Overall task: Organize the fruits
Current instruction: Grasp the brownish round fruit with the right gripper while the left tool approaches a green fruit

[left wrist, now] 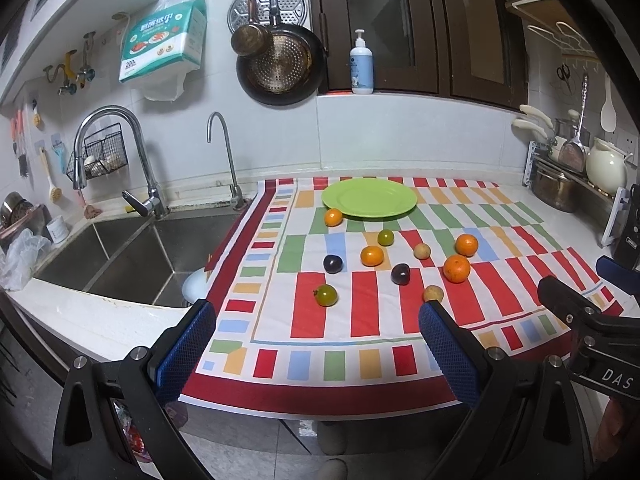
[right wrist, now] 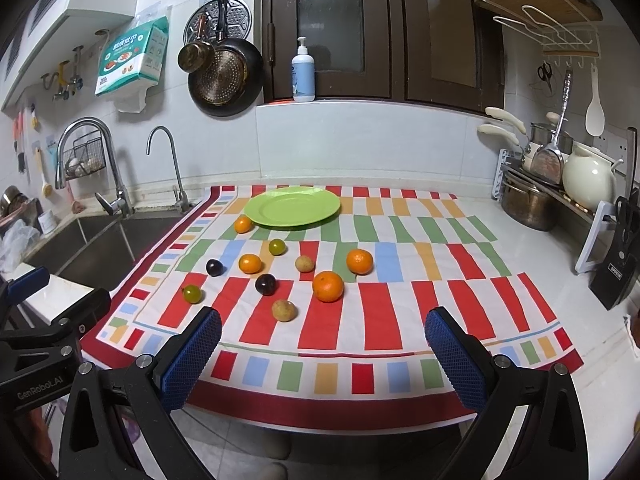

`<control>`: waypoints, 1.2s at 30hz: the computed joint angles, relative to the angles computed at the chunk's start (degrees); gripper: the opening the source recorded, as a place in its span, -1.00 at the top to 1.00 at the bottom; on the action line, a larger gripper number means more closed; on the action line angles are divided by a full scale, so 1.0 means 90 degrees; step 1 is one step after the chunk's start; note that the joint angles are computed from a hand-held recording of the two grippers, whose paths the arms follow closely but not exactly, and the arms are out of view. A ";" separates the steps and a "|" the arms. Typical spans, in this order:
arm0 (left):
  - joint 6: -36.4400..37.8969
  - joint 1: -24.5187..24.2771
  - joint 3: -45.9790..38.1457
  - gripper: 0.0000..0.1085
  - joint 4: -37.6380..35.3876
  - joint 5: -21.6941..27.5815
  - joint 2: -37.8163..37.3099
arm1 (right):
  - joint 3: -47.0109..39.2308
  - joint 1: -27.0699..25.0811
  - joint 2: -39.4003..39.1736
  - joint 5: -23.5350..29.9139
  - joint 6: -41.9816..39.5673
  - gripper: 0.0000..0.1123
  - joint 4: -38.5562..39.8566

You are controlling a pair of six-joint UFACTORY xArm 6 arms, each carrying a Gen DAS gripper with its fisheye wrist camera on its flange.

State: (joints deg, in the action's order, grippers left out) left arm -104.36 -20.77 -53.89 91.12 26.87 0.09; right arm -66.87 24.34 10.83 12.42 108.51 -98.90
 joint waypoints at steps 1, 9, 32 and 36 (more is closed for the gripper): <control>-0.0006 0.0013 -0.0012 -0.90 0.0015 -0.0019 0.0032 | -0.0023 -0.0007 0.0030 -0.0022 -0.0036 -0.83 0.0026; -0.0121 0.0277 -0.0313 -0.78 0.0397 -0.0370 0.0436 | -0.0492 -0.0019 0.0577 -0.0275 -0.0708 -0.83 0.0656; 0.5206 0.1344 -0.2437 -0.22 -0.4166 -0.2353 0.3222 | -0.2995 0.0284 0.3358 0.0073 -0.7097 -0.22 0.7533; 0.6648 0.1281 -0.2578 -0.10 -0.5720 -0.2404 0.3505 | -0.3434 0.0318 0.3710 0.0335 -0.7852 -0.09 0.8419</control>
State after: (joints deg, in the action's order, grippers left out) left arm -44.53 -9.24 -77.09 39.64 5.23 31.64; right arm -97.77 27.20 44.22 15.44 37.84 -23.13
